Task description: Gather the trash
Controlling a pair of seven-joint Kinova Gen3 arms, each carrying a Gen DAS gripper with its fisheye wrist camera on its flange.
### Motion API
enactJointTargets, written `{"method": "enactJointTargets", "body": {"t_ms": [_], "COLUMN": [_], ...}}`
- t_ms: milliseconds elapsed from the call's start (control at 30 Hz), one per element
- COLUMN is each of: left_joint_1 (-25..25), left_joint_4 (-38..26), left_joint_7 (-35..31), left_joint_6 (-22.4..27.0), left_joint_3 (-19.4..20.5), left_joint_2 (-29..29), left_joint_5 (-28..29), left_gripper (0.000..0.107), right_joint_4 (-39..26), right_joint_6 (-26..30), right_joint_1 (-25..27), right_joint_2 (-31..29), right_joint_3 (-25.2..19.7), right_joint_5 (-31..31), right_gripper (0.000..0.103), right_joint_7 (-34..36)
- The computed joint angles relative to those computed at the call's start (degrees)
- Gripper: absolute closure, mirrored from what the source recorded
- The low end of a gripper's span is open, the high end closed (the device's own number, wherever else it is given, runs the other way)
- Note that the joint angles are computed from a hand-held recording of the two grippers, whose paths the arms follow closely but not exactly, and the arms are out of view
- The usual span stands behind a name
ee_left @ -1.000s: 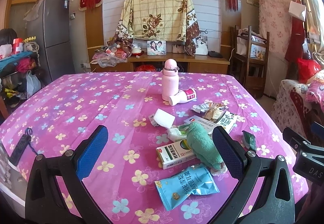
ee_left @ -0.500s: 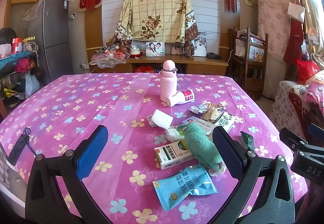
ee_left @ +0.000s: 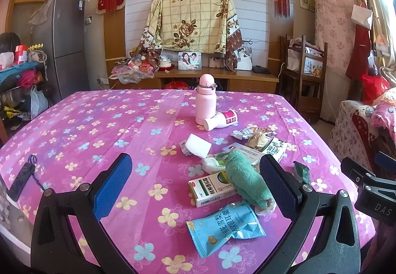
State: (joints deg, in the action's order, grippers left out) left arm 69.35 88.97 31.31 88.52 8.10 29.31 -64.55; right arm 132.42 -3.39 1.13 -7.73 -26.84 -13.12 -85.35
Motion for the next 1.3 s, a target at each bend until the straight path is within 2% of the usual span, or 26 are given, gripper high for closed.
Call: {"method": "enactJointTargets", "body": {"t_ms": [100, 333, 500, 667, 733, 867, 933, 1167, 1300], "left_joint_1": [0.0, 0.1, 0.1, -0.2, -0.4, -0.7, -0.7, -0.4, -0.1], "left_joint_4": [0.0, 0.0, 0.1, 0.8, 1.0, 1.3, 1.4, 0.9, 0.9], "left_joint_7": [0.0, 0.3, 0.5, 1.2, 1.4, 1.6, 1.6, 0.8, 0.8], "left_joint_6": [0.0, 0.2, 0.1, -0.9, -1.2, -1.7, -1.8, -1.0, -0.7], "left_joint_3": [0.0, 0.0, 0.0, 0.1, 0.2, 0.3, 0.3, 0.1, 0.0], "left_joint_2": [0.0, 0.3, 0.2, -0.1, -0.2, -0.3, -0.3, 0.3, 0.7], "left_joint_5": [0.1, 0.4, 0.4, 0.9, 1.1, 1.4, 1.4, 1.2, 0.8], "left_gripper": [0.005, 0.005, 0.005, 0.005, 0.005, 0.005, 0.005, 0.005, 0.005], "right_joint_4": [0.0, 0.1, 0.2, 0.3, 0.4, 0.5, 0.4, 0.5, 0.3], "right_joint_6": [-0.1, 0.0, -0.2, -0.3, -0.5, -0.6, -0.5, -0.4, -0.2], "right_joint_1": [1.2, -1.1, -0.6, -6.5, -5.6, -6.8, -5.5, -7.3, -6.5], "right_joint_2": [-0.1, 0.1, 0.1, 0.6, 0.6, 0.6, 0.6, 0.6, 0.6], "right_joint_3": [-1.3, 1.2, 0.8, 6.7, 5.8, 7.1, 5.8, 7.5, 6.8], "right_joint_5": [-0.6, 0.1, 0.1, 2.1, 1.7, 2.5, 1.7, 2.5, 2.4], "right_gripper": [0.0, 0.0, 0.0, 0.0, 0.0, 0.0, 0.0, 0.0, 0.0], "right_joint_7": [0.4, 0.1, 0.2, -1.5, -1.1, -1.7, -1.1, -1.9, -1.6]}}
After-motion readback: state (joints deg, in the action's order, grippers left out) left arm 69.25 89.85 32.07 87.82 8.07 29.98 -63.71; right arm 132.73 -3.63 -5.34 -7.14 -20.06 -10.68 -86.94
